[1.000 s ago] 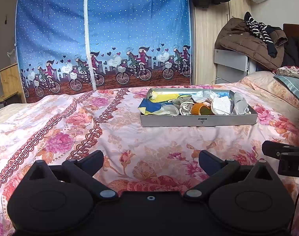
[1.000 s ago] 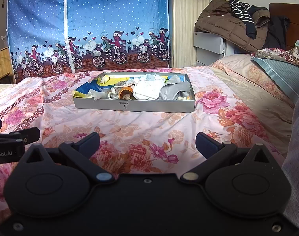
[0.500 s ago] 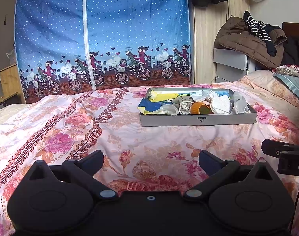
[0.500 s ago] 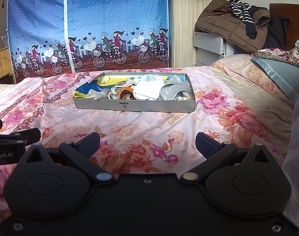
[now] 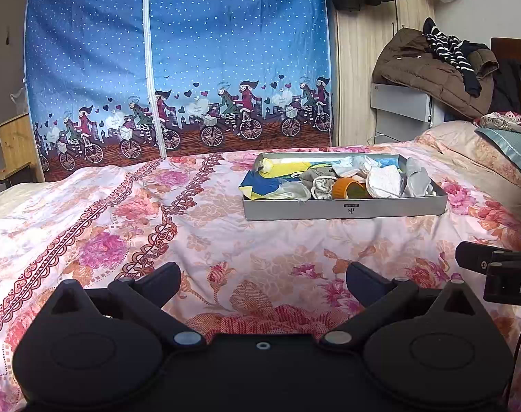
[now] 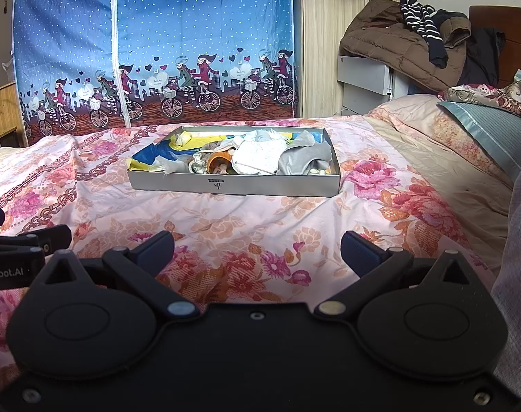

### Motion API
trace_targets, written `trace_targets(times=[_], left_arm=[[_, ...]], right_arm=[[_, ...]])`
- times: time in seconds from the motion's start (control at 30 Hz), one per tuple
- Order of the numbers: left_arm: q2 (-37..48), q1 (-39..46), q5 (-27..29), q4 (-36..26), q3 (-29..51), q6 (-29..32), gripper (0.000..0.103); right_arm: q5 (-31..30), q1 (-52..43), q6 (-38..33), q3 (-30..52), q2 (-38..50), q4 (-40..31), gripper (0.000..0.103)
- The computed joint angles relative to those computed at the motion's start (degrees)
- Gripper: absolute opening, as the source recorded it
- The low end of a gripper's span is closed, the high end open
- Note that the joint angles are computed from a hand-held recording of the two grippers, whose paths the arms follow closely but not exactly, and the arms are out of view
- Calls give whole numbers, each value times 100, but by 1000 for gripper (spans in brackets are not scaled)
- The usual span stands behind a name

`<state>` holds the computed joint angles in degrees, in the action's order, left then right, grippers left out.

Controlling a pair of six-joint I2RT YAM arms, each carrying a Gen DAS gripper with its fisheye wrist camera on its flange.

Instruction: Organize soft objects

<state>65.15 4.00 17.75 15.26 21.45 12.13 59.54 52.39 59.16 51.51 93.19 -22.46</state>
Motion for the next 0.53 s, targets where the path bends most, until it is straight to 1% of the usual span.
trace_targets(times=[0.23, 0.43, 0.53], left_arm=[[-10, -7, -3, -3, -5, -1, 102], [-42, 103, 222, 60, -47, 41, 102], [-14, 86, 150, 50, -26, 115, 102]], right_arm=[[1, 1, 6, 3, 2, -4, 103], [0, 1, 4, 7, 4, -6, 103], [-8, -1, 1, 4, 4, -2, 103]])
